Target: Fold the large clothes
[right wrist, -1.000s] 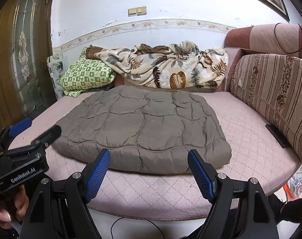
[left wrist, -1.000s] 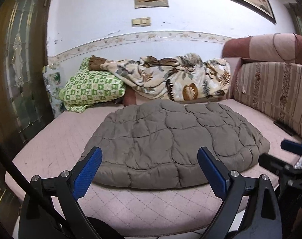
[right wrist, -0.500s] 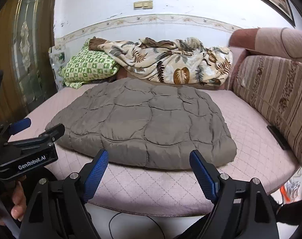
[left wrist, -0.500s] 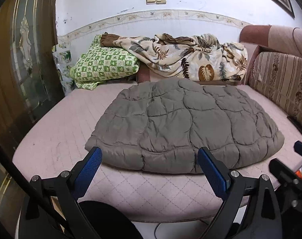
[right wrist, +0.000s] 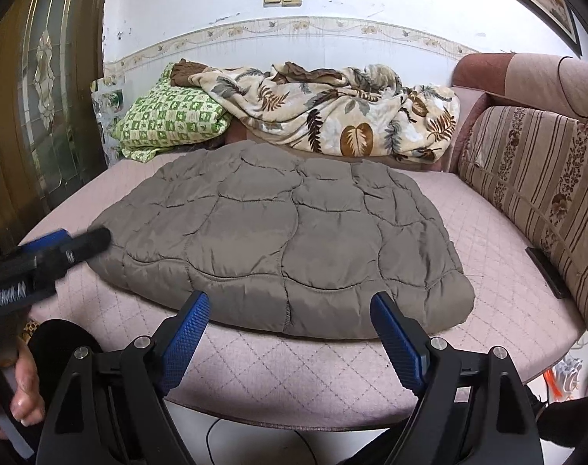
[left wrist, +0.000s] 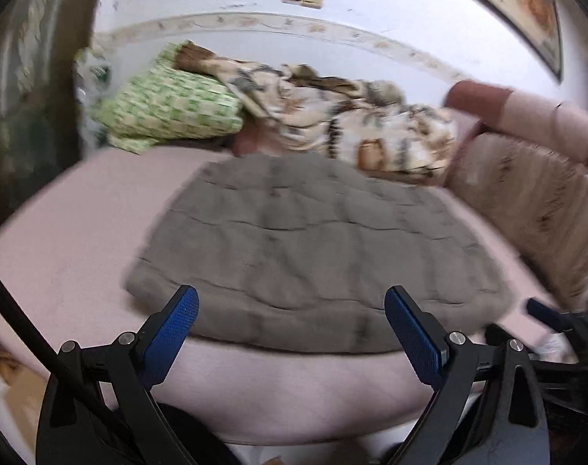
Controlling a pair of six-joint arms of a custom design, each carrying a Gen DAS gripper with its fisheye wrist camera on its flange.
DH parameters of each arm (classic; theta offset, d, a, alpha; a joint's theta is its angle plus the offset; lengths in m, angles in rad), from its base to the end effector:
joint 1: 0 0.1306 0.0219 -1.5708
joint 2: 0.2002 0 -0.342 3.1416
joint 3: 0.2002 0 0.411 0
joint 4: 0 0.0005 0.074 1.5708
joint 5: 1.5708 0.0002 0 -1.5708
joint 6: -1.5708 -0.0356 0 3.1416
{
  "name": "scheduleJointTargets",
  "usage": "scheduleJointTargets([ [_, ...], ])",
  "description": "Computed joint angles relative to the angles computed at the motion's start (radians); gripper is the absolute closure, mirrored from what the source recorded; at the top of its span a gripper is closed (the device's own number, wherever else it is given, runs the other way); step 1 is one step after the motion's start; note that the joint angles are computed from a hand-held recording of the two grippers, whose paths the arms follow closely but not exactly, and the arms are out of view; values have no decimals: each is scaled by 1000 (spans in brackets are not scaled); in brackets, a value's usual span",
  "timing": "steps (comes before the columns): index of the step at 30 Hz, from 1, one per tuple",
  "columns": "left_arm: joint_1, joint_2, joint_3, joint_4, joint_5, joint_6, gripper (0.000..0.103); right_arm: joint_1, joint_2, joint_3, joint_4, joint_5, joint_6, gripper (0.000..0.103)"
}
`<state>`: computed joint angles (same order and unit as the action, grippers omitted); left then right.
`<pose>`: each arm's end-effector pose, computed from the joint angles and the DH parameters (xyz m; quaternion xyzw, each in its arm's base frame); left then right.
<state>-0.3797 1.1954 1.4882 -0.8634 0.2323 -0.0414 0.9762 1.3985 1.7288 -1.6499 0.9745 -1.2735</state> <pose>0.4121 -0.1738 0.5271 0.2365 0.8408 -0.1804 0.4524 0.2732 0.3505 0.5147 0.1878 0.8583 -0.1005 0.4668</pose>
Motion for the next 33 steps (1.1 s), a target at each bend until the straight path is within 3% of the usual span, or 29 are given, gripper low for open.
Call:
scheduleJointTargets([
  [3,-12,23,21,-13,-84,-18,7,-12,4,-2,20,-10,24,15],
  [11,-8,86,75,-72,-98,-35,7,-33,16,-1,55,-13,88,15],
  [15,5,104,84,-84,-55,-33,7,-46,12,-11,76,-27,103,15],
  [20,-10,134,104,-103,-129,-48,7,-55,12,-23,91,-38,114,15],
  [22,-7,154,125,-129,-116,-63,7,-58,11,-30,98,-45,118,15],
  [24,13,160,125,-126,-43,-54,7,-61,11,-33,98,-51,118,15],
  [26,6,146,99,-83,-96,-57,7,-64,11,-37,101,-55,121,15],
  [29,-12,162,109,-98,-170,-84,7,-68,13,-42,100,-66,118,15],
  [33,-14,167,110,-110,-170,-88,7,-75,13,-52,111,-81,117,15],
])
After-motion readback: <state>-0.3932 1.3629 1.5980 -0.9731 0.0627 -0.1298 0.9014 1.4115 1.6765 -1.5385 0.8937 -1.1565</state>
